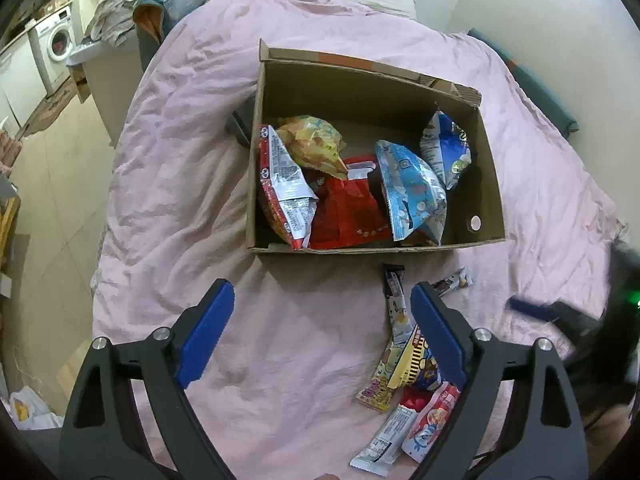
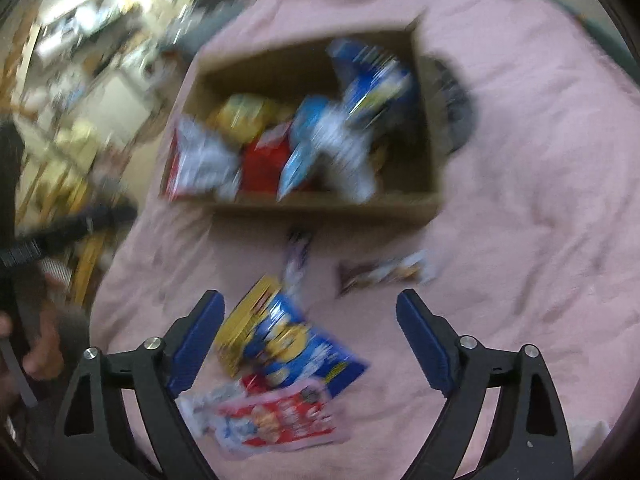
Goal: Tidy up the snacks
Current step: 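Withdraw both tools from the box toward the snacks on the sheet, then grasp the yellow-and-blue bag with the right tool while the left tool grasps the pink candy bar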
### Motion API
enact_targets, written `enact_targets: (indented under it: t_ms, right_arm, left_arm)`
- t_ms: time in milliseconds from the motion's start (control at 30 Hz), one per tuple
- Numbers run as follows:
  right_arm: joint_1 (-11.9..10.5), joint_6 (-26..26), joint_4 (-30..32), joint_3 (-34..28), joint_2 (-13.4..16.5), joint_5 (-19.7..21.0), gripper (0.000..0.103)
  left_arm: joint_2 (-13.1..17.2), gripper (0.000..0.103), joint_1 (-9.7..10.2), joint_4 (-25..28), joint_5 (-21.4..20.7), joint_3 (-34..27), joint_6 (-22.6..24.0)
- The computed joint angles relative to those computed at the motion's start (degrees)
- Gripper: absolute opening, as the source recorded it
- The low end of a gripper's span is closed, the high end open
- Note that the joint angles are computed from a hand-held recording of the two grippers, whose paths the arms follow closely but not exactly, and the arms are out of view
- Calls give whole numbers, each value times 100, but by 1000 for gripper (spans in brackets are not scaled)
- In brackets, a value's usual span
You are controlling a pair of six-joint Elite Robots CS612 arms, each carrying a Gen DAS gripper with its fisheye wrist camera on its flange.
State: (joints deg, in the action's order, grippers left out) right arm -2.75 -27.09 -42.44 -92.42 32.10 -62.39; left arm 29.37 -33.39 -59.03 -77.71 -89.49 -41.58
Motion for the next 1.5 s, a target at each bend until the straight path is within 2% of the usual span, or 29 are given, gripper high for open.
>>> enact_targets:
  t_ms: [67, 167, 300, 367, 500, 567, 733, 800, 1033, 1167, 1333, 1400, 1500]
  right_arm:
    - [191, -550, 410, 123, -40, -381, 95]
    - [416, -921, 460, 145, 11, -1062, 95]
    - [497, -918, 540, 324, -21, -1258, 93]
    - [500, -842, 617, 451, -67, -1329, 72]
    - [481, -777, 684, 553, -100, -1407, 64]
    - [467, -756, 683, 580, -107, -1418, 52]
    - [393, -728, 528, 505, -127, -1211, 25]
    - [304, -596, 499, 459, -133, -970, 21]
    - [-17, -154, 352, 254, -148, -123, 20]
    - [-189, 64, 124, 47, -113, 348, 20]
    - [-331, 373, -21, -9, -107, 424, 20]
    - [-318, 507, -98, -17, -81, 398, 19]
    - [-376, 569, -109, -65, -53, 402, 20]
  left_arm:
    - [-5, 88, 6, 80, -7, -3, -33]
    - [-5, 88, 19, 204, -54, -17, -37]
    - [-8, 88, -2, 459, 119, -57, -65]
    - [-4, 88, 10, 570, 114, -79, -104]
    - [27, 88, 48, 636, -18, -147, -162]
    - [29, 88, 46, 676, -17, -151, -156]
    - [31, 88, 40, 740, -52, -139, -136]
    - [17, 88, 34, 782, -66, -101, -136]
    - [-1, 88, 8, 805, -336, 103, -50]
    - [19, 88, -3, 810, -791, 282, 85]
    - [-80, 87, -132, 990, -1031, 730, 846]
    - [-104, 85, -163, 967, -1146, 864, 1035]
    - [-145, 72, -200, 933, -1322, 1068, 1297]
